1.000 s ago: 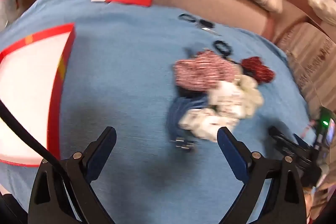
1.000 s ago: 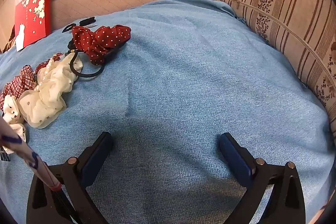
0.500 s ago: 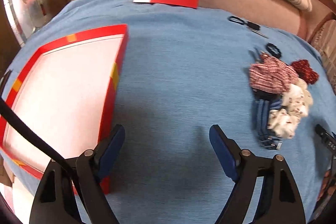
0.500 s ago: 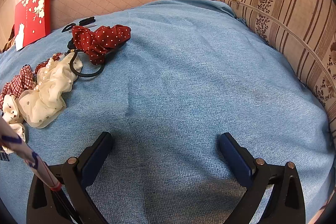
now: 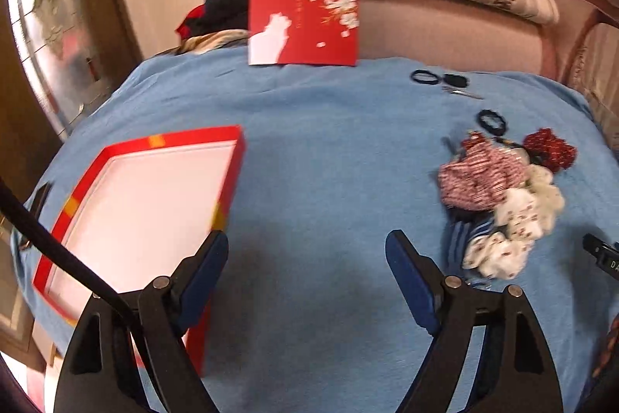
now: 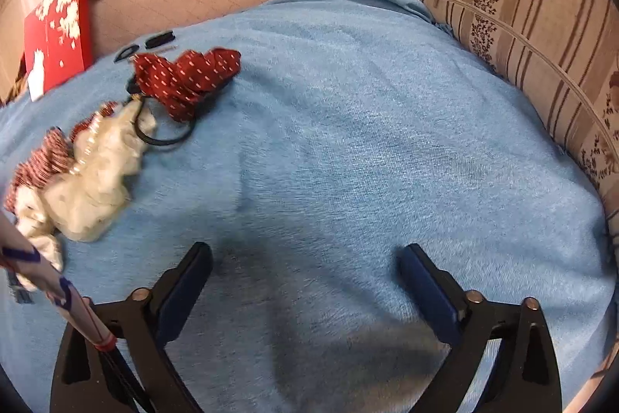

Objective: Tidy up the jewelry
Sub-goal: 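Move the left gripper over the accessory pile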

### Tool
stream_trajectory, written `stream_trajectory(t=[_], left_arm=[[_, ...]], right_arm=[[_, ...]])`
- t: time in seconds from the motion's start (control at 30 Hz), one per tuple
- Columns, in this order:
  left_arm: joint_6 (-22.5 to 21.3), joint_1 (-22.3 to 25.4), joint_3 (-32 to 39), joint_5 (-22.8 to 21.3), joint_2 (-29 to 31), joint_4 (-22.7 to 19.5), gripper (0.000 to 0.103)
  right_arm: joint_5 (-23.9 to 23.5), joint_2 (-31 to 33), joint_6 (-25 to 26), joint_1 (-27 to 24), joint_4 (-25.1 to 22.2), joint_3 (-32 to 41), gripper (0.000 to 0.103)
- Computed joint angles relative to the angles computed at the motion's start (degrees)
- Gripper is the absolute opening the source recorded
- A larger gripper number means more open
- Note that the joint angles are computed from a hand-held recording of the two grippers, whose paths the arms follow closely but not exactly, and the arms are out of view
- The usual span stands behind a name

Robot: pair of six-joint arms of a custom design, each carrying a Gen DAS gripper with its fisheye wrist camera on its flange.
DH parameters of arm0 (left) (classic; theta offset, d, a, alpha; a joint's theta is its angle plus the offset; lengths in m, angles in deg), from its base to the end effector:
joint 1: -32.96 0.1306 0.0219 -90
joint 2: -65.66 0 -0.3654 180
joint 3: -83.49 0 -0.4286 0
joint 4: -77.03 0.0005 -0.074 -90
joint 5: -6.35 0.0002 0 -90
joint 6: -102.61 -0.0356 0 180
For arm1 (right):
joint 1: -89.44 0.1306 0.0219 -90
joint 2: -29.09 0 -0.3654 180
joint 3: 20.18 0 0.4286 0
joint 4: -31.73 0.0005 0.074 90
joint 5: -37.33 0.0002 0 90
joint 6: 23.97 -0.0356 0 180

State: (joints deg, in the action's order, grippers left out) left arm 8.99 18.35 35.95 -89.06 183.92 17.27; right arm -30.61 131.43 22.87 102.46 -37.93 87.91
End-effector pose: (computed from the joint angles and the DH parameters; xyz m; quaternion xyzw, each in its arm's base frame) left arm 0.6654 -0.1705 0.4793 0.1289 0.9159 0.0073 0.3802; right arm 0.5617 0.1156 0.4343 0.2903 0.9121 -0.0601 0.2832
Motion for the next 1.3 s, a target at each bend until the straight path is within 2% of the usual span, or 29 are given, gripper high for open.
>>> stream_trajectory(t=[0.03, 0.13, 0.27, 0.4, 0.5, 0.57, 0.67, 0.73, 0.8, 0.83, 0.9, 0.93, 1.13, 1.3], left_arm=[[-0.7, -0.2, 0.7, 0.8, 0.4, -0.2, 0.083], [-1.6, -0.7, 1.1, 1.8, 0.9, 0.5, 0.083], [-0.4, -0.6, 0.8, 2.7, 0.9, 0.1, 0.083], [2.0, -0.3, 2.5, 4.7, 1.7, -2.6, 0.083], [2.3, 0.1, 2.3, 5.1, 1.5, -2.7, 0.083], [3.2, 0.2, 2.9, 5.4, 1.9, -3.8, 0.083], [4.1, 0.4, 4.2, 6.4, 2.7, -5.8, 0.083], [4.3, 0.4, 4.3, 6.6, 2.9, -6.4, 0.083], [4.1, 0.4, 4.0, 6.2, 2.8, -6.5, 0.083], [4.0, 0.3, 4.1, 6.0, 2.9, -6.6, 0.083], [3.8, 0.2, 4.0, 5.9, 2.9, -6.8, 0.083], [3.8, 0.1, 3.8, 5.9, 2.8, -6.8, 0.083], [2.8, -0.1, 2.8, 5.2, 2.1, -5.8, 0.083], [2.5, 0.0, 2.9, 5.3, 2.2, -6.4, 0.083]], right_arm=[[0.0, -0.3, 0.0, 0.4, 0.4, 0.1, 0.094], [5.4, -0.5, 1.3, 2.7, 1.3, 2.1, 0.092], [10.0, -0.6, 3.8, 4.9, 4.2, 3.8, 0.092], [8.6, 1.8, 6.0, 6.0, 4.5, 7.2, 0.092], [10.0, 3.1, 8.6, 6.9, 4.3, 8.7, 0.092], [14.7, 3.4, 11.0, 8.4, 5.1, 9.0, 0.091], [25.6, 1.3, 13.1, 10.6, 10.0, 6.2, 0.091], [28.7, 0.4, 15.2, 11.1, 13.7, 4.7, 0.093], [25.1, 1.0, 14.3, 10.2, 11.7, 5.8, 0.094], [19.6, 1.8, 12.3, 9.1, 8.9, 7.0, 0.094], [13.1, 2.6, 10.3, 8.0, 6.6, 8.0, 0.085], [11.0, 2.6, 10.1, 7.6, 6.3, 8.0, 0.084], [8.9, 2.5, 9.0, 7.4, 6.0, 7.4, 0.083], [5.2, 2.7, 8.2, 6.9, 5.9, 7.2, 0.083]])
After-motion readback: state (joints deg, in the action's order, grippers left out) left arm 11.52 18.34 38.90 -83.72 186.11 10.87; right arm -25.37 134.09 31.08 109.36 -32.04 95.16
